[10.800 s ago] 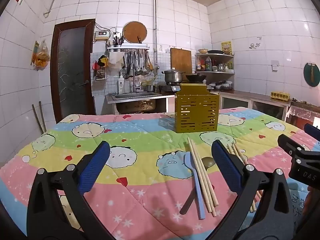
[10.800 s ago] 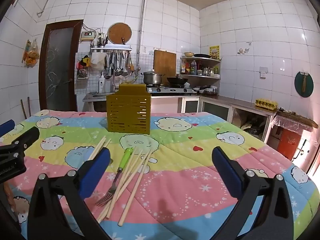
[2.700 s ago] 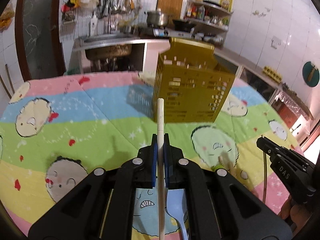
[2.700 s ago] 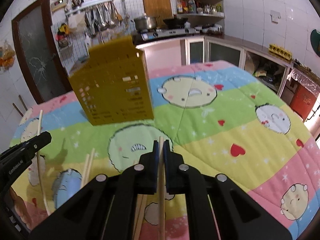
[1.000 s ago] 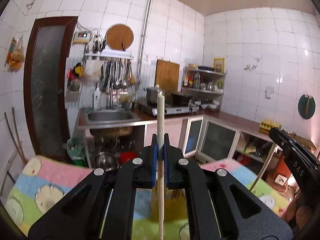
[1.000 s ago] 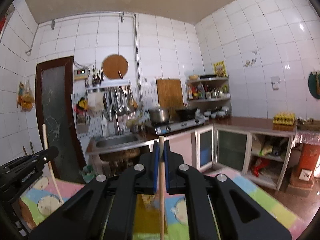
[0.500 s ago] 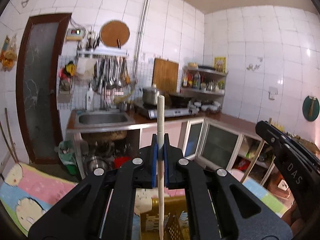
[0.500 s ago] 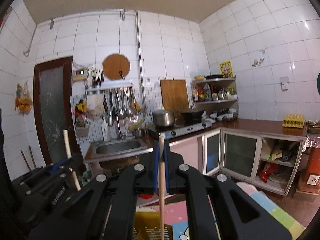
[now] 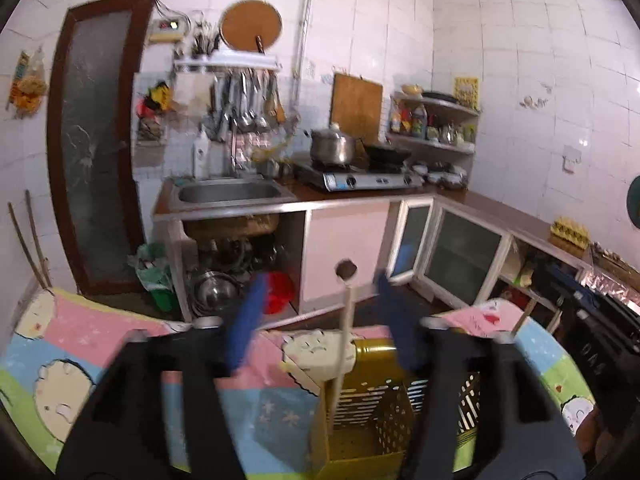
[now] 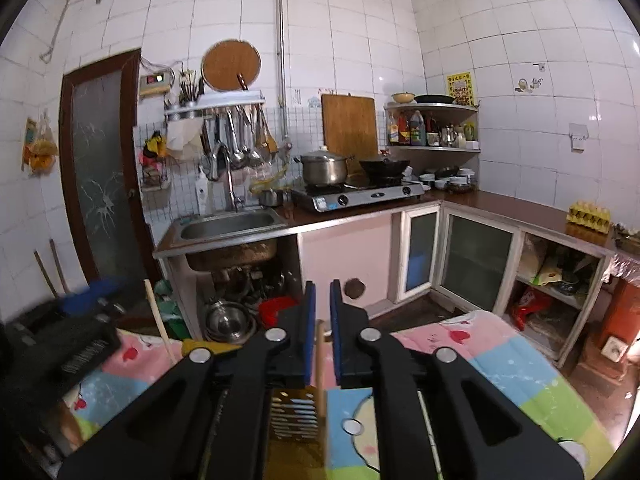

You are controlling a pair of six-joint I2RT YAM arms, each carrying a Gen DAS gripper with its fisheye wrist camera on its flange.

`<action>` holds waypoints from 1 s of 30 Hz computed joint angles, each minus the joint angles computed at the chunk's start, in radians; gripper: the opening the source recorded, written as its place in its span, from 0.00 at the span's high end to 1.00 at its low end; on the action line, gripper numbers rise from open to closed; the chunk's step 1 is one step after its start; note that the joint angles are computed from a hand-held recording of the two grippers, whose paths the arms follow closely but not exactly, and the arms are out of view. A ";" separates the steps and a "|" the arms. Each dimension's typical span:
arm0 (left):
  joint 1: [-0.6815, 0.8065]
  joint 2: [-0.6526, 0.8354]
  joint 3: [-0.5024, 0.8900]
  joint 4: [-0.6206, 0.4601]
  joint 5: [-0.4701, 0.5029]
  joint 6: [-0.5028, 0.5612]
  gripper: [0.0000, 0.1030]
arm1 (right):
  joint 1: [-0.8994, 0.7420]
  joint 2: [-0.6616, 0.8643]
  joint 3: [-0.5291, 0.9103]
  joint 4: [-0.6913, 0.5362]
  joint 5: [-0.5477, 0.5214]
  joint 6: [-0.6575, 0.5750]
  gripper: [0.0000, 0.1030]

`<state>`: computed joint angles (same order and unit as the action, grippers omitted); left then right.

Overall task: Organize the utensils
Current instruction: 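Open both tools to drop the chopsticks into the yellow holder, then move both open tools back down toward the remaining chopsticks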

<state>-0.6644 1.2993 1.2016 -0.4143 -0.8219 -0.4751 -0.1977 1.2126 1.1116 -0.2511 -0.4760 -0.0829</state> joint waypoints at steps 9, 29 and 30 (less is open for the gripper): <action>-0.262 -0.135 0.060 -0.357 -0.279 -0.160 0.05 | -0.234 -0.142 0.028 -0.231 -0.154 -0.079 0.40; -0.468 -0.150 -0.320 -0.605 -0.088 -0.842 0.05 | -0.502 -0.346 -0.479 -0.445 -0.198 -0.537 0.36; -0.462 -0.139 -0.333 -0.581 -0.077 -0.844 0.05 | -0.501 -0.341 -0.493 -0.437 -0.192 -0.539 0.36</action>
